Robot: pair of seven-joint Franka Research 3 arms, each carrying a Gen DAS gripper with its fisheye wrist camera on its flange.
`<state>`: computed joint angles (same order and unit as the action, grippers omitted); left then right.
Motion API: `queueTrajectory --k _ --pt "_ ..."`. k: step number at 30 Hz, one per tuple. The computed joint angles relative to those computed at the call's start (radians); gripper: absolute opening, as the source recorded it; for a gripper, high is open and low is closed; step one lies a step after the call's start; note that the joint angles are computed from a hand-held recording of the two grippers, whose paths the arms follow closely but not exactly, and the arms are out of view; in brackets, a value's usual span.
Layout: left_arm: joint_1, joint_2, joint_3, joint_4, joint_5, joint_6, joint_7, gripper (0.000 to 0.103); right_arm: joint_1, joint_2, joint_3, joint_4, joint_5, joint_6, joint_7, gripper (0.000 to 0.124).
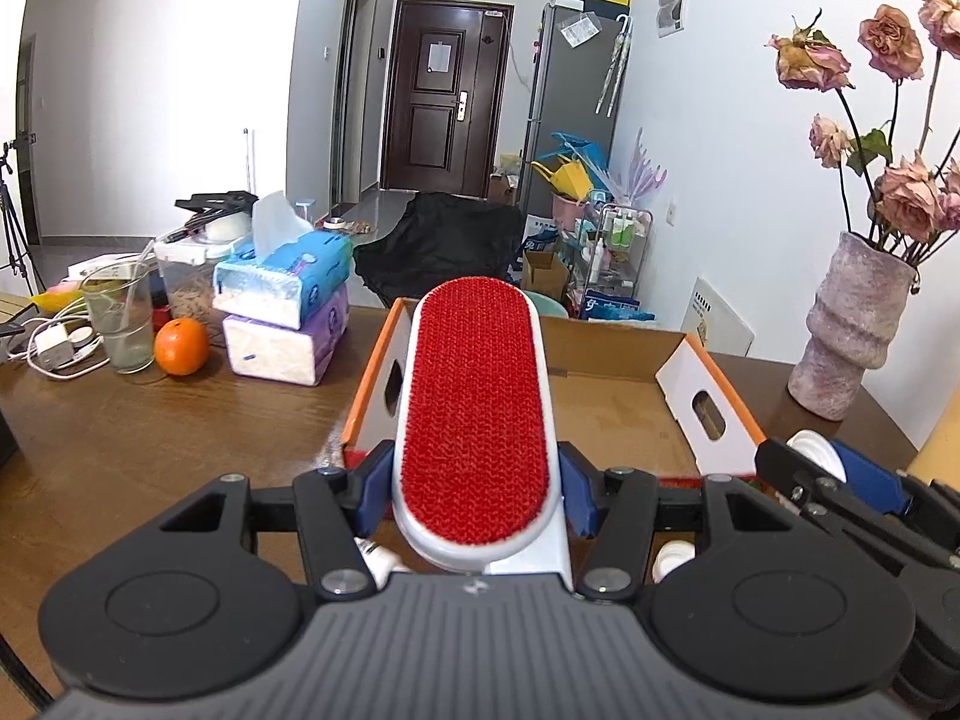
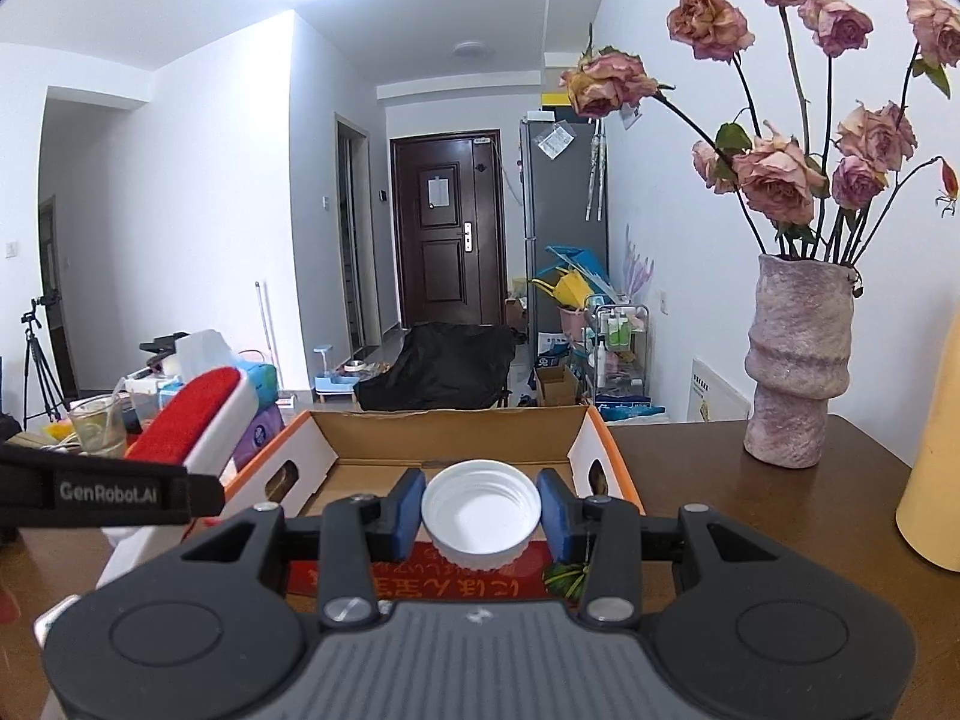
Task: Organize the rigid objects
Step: 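Lift and carry the lint brush and the cap toward the cardboard box with both grippers, then lower the lint brush into the cardboard box and open the left gripper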
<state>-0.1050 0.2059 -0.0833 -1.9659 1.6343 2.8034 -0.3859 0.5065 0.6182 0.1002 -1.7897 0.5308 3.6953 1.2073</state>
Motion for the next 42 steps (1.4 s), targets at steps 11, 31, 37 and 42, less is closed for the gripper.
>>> queueTrajectory --k 11,31,37,42 --pt "-0.018 0.138 0.044 0.166 -0.110 0.011 0.128 0.057 0.038 0.137 -0.072 0.234 0.043 -0.104 -0.032 0.040" --pt "-0.087 0.378 0.167 0.464 -0.420 0.034 0.432 0.057 0.201 0.450 -0.472 0.716 0.078 -0.441 0.181 0.040" --pt "-0.101 0.457 0.192 0.561 -0.546 0.008 0.552 0.057 0.205 0.554 -0.585 0.862 0.005 -0.544 0.341 0.040" --pt "-0.099 0.513 0.197 0.627 -0.664 -0.018 0.663 0.057 0.169 0.641 -0.631 1.010 -0.073 -0.637 0.459 0.040"
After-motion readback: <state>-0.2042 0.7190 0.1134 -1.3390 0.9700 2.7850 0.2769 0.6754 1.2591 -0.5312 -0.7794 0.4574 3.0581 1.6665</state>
